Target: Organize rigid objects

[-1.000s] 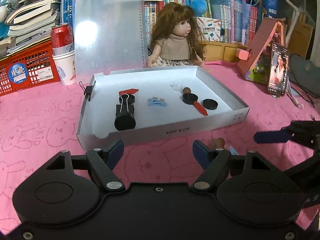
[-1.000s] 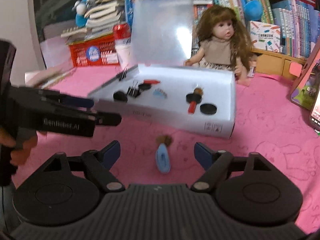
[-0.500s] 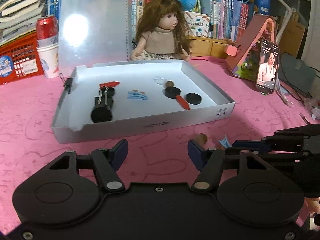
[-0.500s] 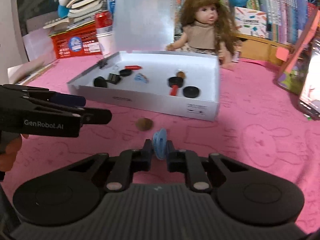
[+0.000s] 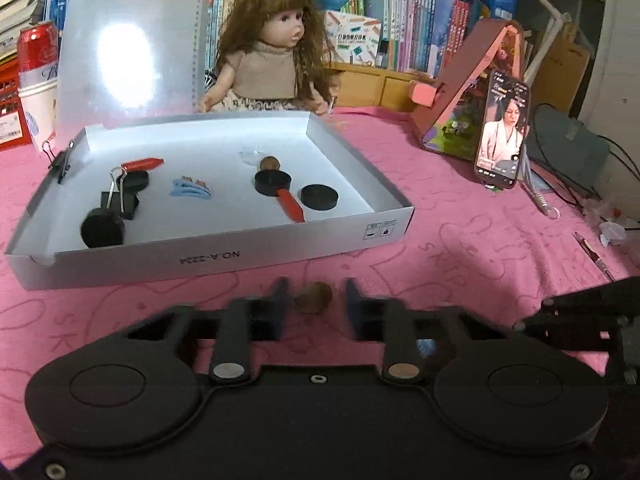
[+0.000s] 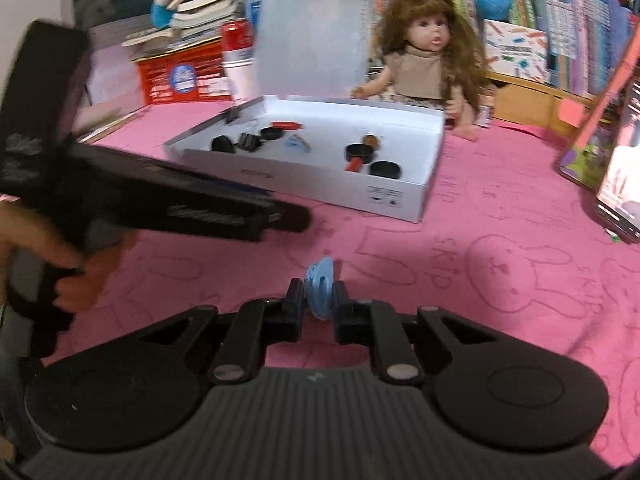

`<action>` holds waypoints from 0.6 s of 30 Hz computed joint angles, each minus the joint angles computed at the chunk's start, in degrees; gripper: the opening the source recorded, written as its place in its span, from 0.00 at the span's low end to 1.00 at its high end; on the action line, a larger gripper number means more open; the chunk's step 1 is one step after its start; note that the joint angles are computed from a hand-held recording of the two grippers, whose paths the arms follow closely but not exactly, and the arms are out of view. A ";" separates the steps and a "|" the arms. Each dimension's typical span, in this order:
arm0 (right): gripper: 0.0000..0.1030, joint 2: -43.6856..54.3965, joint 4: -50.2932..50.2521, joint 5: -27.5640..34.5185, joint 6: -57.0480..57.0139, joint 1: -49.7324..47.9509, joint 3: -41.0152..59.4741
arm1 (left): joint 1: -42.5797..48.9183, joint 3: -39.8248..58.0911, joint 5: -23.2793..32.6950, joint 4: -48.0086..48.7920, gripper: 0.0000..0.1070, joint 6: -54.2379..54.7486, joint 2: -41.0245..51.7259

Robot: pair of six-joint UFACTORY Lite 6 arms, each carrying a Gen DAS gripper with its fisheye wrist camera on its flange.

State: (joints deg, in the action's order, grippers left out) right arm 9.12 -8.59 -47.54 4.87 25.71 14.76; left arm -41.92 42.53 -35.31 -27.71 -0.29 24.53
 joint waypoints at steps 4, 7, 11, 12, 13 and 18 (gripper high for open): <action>0.17 1.26 -2.03 -1.11 0.47 0.52 0.62 | -1.01 0.09 -1.78 -2.48 0.16 1.89 0.70; 0.17 2.71 -1.84 -1.27 0.19 1.59 2.19 | -1.29 -1.28 -2.10 -4.79 0.16 4.84 -0.48; 0.18 4.18 -3.59 -1.20 1.22 2.26 4.17 | -0.61 -5.40 -3.39 -5.92 0.16 6.44 -4.10; 0.18 4.54 -4.21 -1.13 1.38 2.59 4.74 | -0.27 -6.51 -3.52 -6.30 0.16 6.96 -5.15; 0.18 4.99 -4.84 -0.99 1.47 2.98 5.37 | -0.06 -7.63 -3.62 -6.99 0.16 7.55 -6.20; 0.39 5.80 -0.68 0.68 -3.08 6.44 6.95 | 2.23 -14.61 -4.55 -6.81 0.16 7.28 -11.66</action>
State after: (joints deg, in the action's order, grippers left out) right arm 14.92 -9.28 -46.86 1.78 32.15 21.71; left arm -39.69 27.92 -39.86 -34.52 6.99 12.87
